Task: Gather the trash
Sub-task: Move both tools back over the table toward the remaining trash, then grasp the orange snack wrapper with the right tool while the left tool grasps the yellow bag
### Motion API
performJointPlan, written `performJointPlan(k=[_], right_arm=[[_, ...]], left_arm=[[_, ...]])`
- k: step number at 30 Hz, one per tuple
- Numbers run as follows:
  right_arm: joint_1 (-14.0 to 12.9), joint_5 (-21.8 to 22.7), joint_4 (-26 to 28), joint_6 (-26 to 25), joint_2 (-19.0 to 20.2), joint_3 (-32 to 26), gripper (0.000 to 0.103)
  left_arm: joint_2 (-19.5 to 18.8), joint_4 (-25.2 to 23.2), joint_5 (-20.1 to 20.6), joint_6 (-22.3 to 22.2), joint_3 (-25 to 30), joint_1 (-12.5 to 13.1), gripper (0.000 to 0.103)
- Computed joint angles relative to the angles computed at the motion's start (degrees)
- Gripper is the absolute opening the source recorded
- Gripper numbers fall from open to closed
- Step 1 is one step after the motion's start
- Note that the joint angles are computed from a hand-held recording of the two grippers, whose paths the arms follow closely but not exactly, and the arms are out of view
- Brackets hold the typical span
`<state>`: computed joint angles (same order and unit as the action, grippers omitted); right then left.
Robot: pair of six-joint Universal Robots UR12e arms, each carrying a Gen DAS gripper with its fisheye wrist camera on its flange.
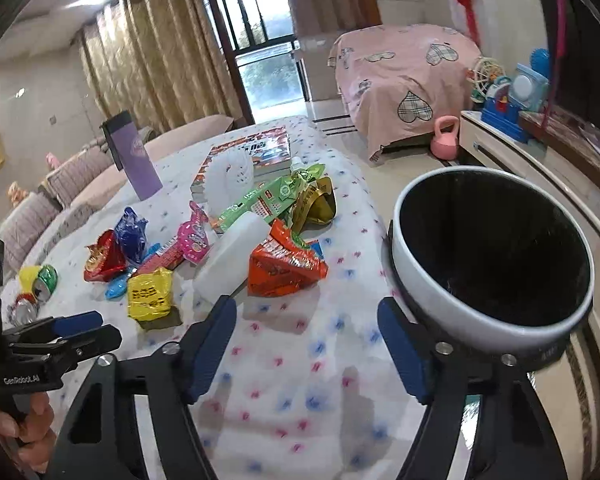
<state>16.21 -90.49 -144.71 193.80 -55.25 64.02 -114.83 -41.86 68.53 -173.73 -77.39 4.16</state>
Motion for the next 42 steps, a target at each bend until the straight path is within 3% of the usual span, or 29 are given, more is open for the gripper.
performJointPlan(k=[2,7,9,11,14,17,26,28,29,30,32,37,38,39,41,42], right_arm=[[-0.1,0.6,0.7,-1.4,0.6,-0.9,0.064],[0.0,0.8,2.9,-5.9,2.7,-4.4,0.048],[0.2,0.5,4.6,-7.3,3.7,-6.0,0.039],[0.3,-0.1,6.2,-8.0,4.4,-7.2,0.017],[0.0,0.8,6.4,-6.9,4.3,-6.9,0.006],[-0.3,1.9,4.7,-5.1,3.0,-4.8,0.001],[-0.8,3.9,-0.2,0.0,-0.4,0.6,0.0],[-0.8,3.9,-0.3,0.3,-0.7,0.8,0.0],[-0.8,4.0,-0.4,0.6,-0.9,1.1,0.0],[-0.9,4.2,-0.7,1.0,-1.1,1.4,0.0],[-0.8,4.5,-1.1,1.4,-1.2,1.6,0.0],[-0.7,4.5,-1.6,2.1,-1.5,1.9,0.0],[-0.7,4.5,-1.8,2.3,-1.5,2.0,0.0],[-0.7,4.6,-2.0,2.6,-1.6,2.1,0.0],[-0.8,4.6,-2.3,2.9,-1.8,2.3,0.0],[-0.8,4.5,-2.4,3.0,-1.8,2.4,0.0]], left_arm=[[-0.5,0.1,0.6,0.7,0.5,-0.3,0.074],[-2.0,-2.7,0.5,2.4,2.6,-0.7,0.048],[-2.5,-4.2,0.3,2.5,3.4,-0.8,0.025],[-2.8,-5.4,-0.5,2.3,3.8,-0.7,0.009],[-2.7,-5.0,-1.4,1.6,3.6,-0.4,0.002],[-2.3,-4.1,-2.0,1.4,3.1,-0.3,0.001],[-0.9,-0.7,-2.9,1.4,1.5,-0.1,0.001],[-1.1,-1.2,-2.4,1.3,2.0,-0.2,0.007],[-1.2,-1.1,-1.8,1.2,2.1,-0.4,0.021],[-1.4,-0.9,-0.9,0.8,2.4,-0.6,0.048],[-1.7,1.1,1.3,-0.2,2.4,-1.0,0.07],[-3.3,1.9,4.5,1.2,4.2,-2.0,0.069],[-3.6,1.6,4.9,1.6,4.6,-2.1,0.06],[-4.0,0.9,4.9,2.1,5.1,-2.2,0.044],[-4.5,0.1,4.8,2.7,5.7,-2.3,0.037],[-4.5,0.8,4.7,2.6,5.6,-2.3,0.027]])
